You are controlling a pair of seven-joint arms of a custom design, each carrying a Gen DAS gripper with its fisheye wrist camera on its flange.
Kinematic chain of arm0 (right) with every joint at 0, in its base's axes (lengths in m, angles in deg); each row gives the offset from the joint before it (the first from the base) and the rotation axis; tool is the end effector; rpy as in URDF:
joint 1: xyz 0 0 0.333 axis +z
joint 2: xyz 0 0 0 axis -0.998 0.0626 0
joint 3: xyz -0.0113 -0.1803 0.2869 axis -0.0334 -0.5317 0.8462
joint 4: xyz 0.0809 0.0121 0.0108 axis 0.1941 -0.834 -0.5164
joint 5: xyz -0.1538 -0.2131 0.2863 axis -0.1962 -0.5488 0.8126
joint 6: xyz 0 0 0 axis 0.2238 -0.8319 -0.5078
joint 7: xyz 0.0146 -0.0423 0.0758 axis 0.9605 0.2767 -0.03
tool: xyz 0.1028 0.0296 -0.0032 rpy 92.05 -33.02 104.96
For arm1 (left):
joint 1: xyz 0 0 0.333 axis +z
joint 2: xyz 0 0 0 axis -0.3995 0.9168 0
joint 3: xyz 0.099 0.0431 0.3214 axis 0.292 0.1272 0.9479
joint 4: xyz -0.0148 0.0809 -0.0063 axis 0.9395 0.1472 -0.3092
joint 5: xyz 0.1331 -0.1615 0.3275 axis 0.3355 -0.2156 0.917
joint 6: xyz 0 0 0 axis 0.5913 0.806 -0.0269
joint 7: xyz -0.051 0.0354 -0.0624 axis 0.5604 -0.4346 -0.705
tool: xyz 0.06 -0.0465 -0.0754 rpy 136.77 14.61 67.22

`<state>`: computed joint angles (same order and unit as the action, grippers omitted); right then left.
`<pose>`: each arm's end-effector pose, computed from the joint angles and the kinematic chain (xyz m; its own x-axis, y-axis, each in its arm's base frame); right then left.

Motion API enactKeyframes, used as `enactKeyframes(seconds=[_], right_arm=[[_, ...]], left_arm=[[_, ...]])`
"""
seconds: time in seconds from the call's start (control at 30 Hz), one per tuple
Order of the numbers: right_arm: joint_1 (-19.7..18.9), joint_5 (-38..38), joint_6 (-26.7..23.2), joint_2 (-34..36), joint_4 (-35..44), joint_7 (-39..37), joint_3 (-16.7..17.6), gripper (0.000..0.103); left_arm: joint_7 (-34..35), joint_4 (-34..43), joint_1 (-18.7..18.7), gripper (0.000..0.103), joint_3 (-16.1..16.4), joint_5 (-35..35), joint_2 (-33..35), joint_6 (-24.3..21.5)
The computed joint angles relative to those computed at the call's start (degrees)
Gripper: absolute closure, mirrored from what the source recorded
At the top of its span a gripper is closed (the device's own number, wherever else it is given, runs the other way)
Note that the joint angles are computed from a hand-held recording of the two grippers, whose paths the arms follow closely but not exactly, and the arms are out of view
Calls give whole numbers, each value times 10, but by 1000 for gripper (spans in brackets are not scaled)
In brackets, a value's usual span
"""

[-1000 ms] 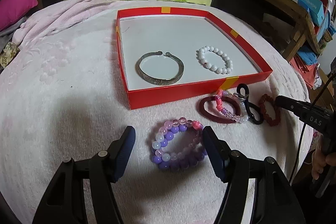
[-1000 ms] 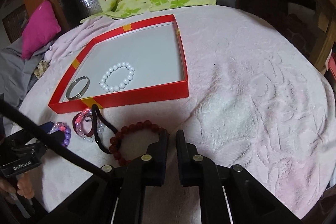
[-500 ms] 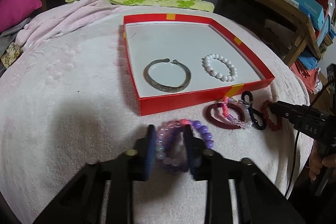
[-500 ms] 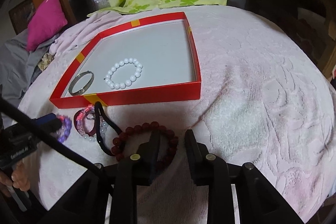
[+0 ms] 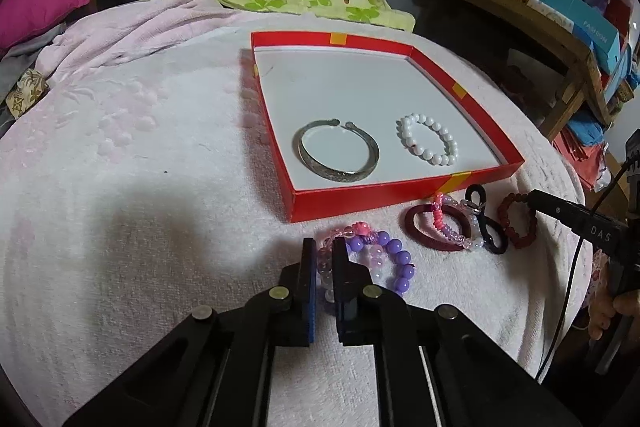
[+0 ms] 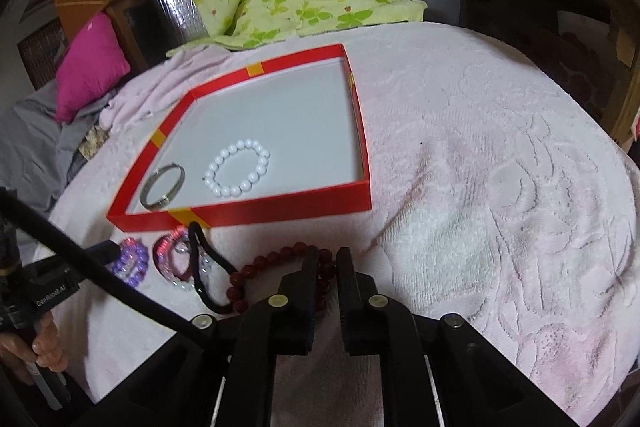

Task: Organize jewelry
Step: 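Grasp the small pink bead bracelet with left tool while right tool grasps red bracelet, then place pink bracelet in the tray with left tool while right tool drops red bracelet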

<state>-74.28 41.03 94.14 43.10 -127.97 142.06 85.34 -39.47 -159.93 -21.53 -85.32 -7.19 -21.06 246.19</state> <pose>0.5859 0.1899 0.4225 0.3923 -0.8843 -0.2533 -0.7856 -0.1788 -0.5923 0.4965 -0.1172 0.4123 0.1349 -0.9745 0.1793 -0.7478 -0.2188 -0.6268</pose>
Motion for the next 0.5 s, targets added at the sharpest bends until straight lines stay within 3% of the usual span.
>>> enactKeyframes(seconds=[0.17,0.5], right_arm=[[-9,54,-9,-4,5,-39,10,93],[-7,176,-33,-19,14,-126,3,93]], left_arm=[[-14,-12,14,95,-3,11,-15,11],[-32,-32,74,96,-46,28,-47,37]])
